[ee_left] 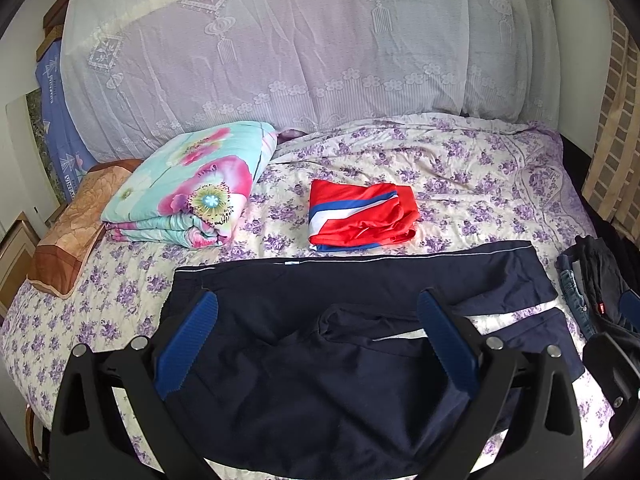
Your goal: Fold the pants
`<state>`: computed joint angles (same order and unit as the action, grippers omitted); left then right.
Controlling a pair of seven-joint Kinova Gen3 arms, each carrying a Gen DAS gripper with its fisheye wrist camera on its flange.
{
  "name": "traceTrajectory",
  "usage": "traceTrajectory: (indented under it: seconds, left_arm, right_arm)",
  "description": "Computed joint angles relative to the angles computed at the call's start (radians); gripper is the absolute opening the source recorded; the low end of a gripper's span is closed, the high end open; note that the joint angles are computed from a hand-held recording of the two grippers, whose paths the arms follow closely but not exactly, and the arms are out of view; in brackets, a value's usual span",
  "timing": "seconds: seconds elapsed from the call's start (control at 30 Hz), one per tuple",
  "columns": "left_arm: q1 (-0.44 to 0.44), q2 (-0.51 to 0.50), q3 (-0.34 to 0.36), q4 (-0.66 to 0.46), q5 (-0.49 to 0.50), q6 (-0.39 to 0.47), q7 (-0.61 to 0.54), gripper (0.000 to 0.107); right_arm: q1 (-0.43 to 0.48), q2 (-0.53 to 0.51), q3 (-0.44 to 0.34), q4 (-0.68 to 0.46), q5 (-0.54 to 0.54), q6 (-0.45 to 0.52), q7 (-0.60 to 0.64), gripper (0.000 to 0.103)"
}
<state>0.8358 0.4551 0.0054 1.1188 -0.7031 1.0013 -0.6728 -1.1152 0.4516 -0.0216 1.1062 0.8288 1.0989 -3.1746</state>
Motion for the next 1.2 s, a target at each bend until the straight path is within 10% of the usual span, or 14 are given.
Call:
traceTrajectory:
  seconds: [0.7, 1.2]
  left_arm:
    - [-0.021, -0.037, 0.016, 0.089, 0.008, 0.034, 0.053, 0.098]
    - [-0.066, -0.104, 0.06, 0.166, 0.008, -0.011, 0.031, 0.098]
  right_arm:
    - [0.023, -0.009, -0.005, 0.031, -0.051, -0.075, 0.027, 0.099]
    - [-0.016, -0.122, -0.037, 0.156, 0.072, 0.114, -0.103, 0.099]
